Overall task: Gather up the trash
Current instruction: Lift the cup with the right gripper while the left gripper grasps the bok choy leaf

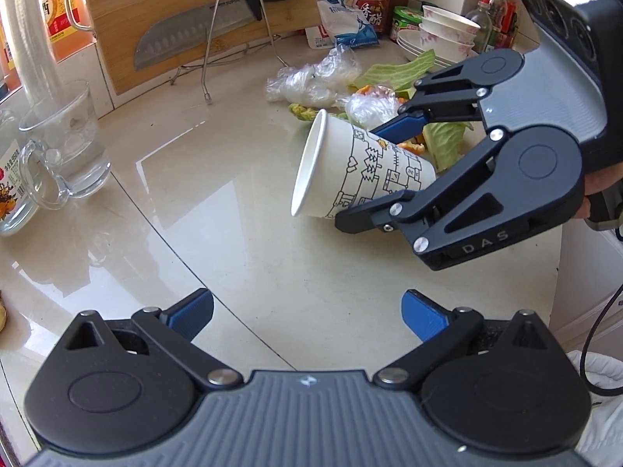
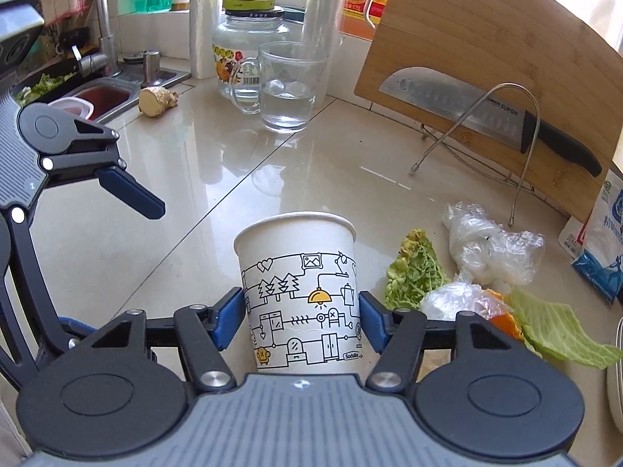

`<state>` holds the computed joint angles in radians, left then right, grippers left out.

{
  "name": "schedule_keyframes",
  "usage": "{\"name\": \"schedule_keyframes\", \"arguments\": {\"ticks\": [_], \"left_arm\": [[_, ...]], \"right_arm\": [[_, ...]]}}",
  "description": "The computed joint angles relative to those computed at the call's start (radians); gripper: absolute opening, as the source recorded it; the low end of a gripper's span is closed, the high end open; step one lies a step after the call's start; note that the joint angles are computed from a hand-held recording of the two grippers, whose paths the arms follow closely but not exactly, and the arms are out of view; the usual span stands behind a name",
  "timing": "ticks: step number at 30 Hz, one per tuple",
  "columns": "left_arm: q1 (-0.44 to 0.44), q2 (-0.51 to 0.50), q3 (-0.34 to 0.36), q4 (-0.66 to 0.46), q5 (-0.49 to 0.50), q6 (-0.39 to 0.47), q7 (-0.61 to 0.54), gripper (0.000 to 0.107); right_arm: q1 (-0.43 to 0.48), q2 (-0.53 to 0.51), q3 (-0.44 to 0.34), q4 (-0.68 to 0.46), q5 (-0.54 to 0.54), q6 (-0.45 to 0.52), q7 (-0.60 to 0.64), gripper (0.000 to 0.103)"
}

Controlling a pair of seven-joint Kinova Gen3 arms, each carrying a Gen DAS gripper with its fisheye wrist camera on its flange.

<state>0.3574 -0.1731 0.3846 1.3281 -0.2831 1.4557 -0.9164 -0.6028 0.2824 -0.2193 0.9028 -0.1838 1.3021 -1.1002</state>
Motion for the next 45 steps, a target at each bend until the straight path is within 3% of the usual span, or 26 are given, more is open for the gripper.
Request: {"name": "schedule_keyframes", "arguments": {"ticks": [7,14,26,31,37,42,45], "left_arm": [[0.025,0.017,0.012,-0.018,-0.006,-0.022,-0.036,0.102],[0.068,0.05,0.013,-0.037,-0.006,-0.067,-0.081,0.102],[0.166,0.144,-0.012,-0.092,-0.042,-0.138,-0.118,0.102],[0.234,0.215,-0.027,-0.152,-0.144,-0.111,-0.042,0.102],[0.34,0.32,-0.094,-0.263,-0.255,-0.063,0.122,0.102],[0.424,0.419,-0.155,-0.389,-0.265,-0.02,0.23,0.1],[0.475,0.457,-0.182,-0.429,-0.266,-0.009,0.234,0.1]], "right_arm": [[0.031,-0.084,0.013,0.081,-0.011,-0.05,-0.099,0.067],[0.059,-0.202,0.022,0.193,0.058,-0.104,-0.229,0.067],[0.118,-0.336,0.004,0.297,0.208,-0.113,-0.435,0.067],[0.159,-0.389,-0.004,0.331,0.266,-0.113,-0.493,0.067],[0.219,-0.444,0.001,0.377,0.285,-0.115,-0.542,0.068],[0.263,-0.477,0.016,0.42,0.266,-0.125,-0.56,0.068],[0.287,-0.491,0.034,0.44,0.248,-0.125,-0.551,0.067]]}}
